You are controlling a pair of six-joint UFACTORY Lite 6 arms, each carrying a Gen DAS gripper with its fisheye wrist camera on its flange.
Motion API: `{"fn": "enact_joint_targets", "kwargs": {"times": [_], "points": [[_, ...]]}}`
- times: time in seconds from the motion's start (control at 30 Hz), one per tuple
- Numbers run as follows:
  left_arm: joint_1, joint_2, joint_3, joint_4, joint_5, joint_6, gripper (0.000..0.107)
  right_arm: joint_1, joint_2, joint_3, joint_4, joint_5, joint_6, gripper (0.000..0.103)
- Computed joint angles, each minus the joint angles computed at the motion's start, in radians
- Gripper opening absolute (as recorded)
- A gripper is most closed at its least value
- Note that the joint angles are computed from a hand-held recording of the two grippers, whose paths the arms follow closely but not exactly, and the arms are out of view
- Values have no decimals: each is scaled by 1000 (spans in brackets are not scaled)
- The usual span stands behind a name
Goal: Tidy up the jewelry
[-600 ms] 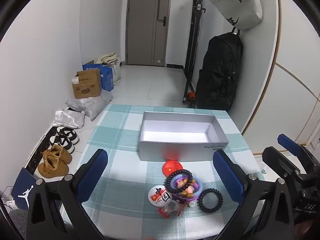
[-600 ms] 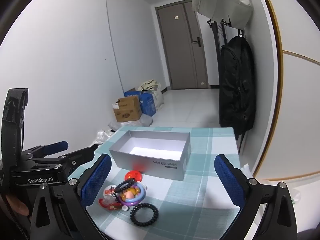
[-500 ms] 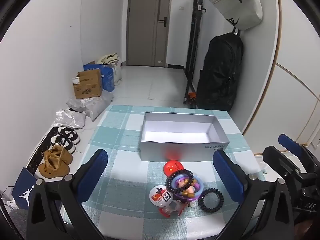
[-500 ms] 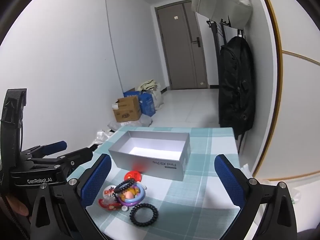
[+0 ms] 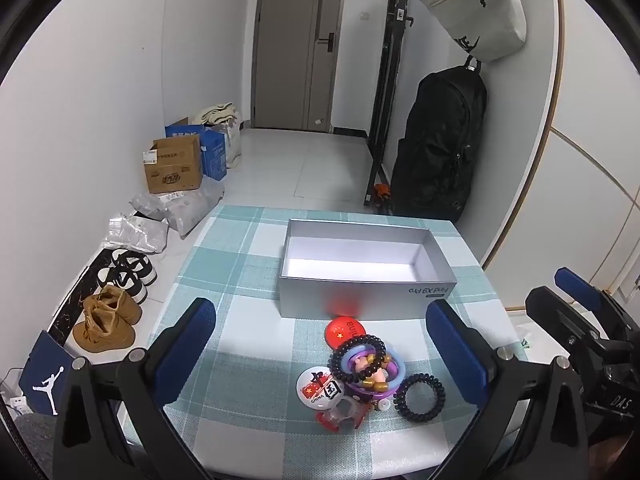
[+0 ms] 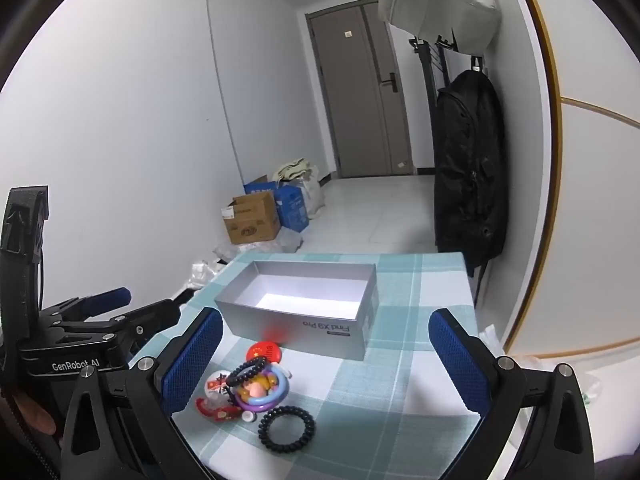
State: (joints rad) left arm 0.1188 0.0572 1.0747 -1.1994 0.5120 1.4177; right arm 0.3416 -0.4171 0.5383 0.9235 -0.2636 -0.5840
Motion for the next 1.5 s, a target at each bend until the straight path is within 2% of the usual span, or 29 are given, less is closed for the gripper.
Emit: {"fn": "enact_joint_targets", "kwargs": {"times": [1.5], "points": [[-27, -25, -49, -35, -46, 58, 102, 6, -2, 0, 30, 2, -20, 103]]}}
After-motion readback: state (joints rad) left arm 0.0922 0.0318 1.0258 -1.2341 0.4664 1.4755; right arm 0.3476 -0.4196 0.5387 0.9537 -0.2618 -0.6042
